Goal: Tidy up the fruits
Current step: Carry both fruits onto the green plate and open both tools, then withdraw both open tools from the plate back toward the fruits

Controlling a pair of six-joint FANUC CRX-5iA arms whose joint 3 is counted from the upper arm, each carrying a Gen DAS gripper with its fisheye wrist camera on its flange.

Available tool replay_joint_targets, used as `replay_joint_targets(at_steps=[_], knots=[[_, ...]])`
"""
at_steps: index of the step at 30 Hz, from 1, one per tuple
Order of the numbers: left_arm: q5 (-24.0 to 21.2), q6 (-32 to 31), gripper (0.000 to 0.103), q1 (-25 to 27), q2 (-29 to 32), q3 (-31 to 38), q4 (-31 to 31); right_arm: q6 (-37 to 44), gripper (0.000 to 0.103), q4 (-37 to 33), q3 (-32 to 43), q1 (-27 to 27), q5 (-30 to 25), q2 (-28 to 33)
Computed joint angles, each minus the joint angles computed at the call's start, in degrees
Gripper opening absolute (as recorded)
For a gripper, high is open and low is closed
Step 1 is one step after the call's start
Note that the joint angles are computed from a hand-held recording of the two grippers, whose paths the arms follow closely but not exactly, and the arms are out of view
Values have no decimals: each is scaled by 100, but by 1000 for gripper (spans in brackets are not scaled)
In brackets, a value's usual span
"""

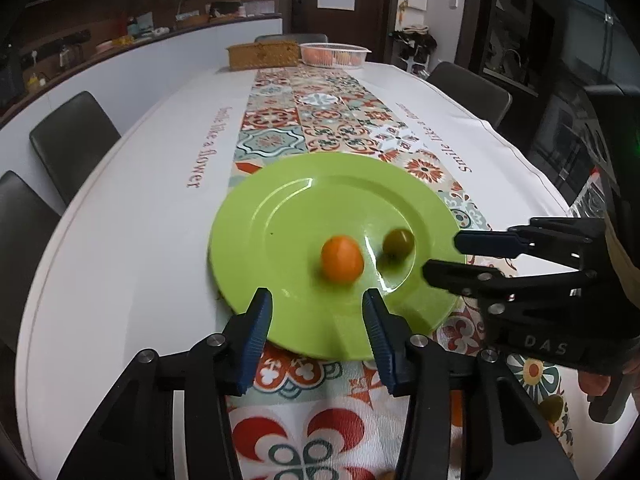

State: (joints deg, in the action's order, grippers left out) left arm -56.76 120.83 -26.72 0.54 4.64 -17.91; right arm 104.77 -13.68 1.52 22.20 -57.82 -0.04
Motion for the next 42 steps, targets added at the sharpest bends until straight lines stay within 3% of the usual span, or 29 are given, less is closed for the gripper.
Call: replay_joint_targets(at_steps=[5, 9, 11, 16, 19, 34, 42], knots=[[-270, 286, 48, -301, -186, 100, -347, -21, 41, 42, -302, -56, 196, -427], [-527, 584, 57, -693, -317, 236, -755, 50, 42, 8, -500, -96, 247, -834], [-595, 744, 61, -882, -401, 275, -930, 92, 52, -39, -566, -128, 240, -1042], [-860, 1214, 72, -1377, -564, 415, -1392, 180, 52, -225, -685, -240, 217, -1508], [-1016, 1441, 76, -1633, -629, 479, -1590, 212, 63, -233, -845, -267, 286, -1800], [-1937, 2204, 84, -3003, -571, 774, -2669, 427, 63, -388, -1297, -596, 23, -2693], [-2333, 2911, 84, -3594, -476, 672, -3111, 292, 63, 148, -1888, -458, 147, -3210]])
